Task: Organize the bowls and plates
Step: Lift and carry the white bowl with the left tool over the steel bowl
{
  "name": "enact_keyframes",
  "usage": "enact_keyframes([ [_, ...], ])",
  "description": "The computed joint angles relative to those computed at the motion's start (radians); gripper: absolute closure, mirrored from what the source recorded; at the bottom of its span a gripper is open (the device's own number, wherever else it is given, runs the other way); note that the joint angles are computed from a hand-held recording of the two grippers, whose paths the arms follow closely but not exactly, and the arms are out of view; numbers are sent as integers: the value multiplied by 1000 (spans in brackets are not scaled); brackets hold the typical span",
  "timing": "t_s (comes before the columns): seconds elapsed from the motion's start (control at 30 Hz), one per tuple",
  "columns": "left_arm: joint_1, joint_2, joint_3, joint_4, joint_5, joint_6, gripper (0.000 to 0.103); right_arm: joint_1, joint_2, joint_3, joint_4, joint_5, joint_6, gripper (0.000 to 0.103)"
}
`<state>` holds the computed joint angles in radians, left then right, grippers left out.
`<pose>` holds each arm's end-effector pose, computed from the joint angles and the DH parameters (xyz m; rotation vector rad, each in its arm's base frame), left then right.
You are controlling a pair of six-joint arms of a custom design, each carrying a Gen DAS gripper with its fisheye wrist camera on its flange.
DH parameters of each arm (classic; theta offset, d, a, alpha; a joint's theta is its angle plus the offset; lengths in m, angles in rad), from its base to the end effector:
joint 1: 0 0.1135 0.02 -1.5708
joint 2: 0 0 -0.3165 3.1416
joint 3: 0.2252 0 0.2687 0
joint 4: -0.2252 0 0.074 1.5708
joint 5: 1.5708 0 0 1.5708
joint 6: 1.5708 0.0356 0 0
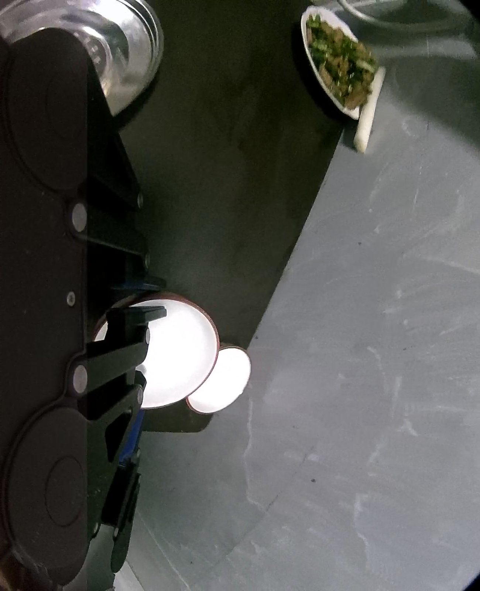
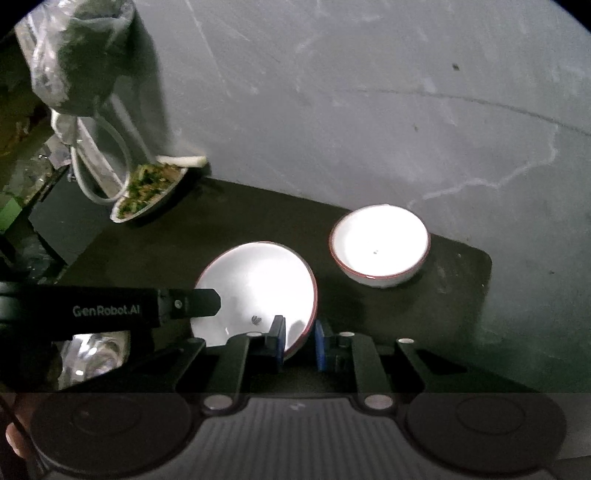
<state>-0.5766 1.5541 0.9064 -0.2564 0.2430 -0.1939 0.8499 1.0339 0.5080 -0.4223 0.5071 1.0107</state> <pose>0.2694 -0.1854 0.2345 0.5893 2.4765 -0.6188 0.1292 0.1208 0.2205 0.3866 2.3423 0.2440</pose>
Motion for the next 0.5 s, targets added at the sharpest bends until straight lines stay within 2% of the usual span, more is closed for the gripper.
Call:
enact_keyframes([
  [0.27,76,-154,-79,-48,29,-12,95,132,32,93,-78,49,49,85],
  [0.5,139,-225,-138,-88,37,-18,95,213,89,138,-70,39,45,84],
])
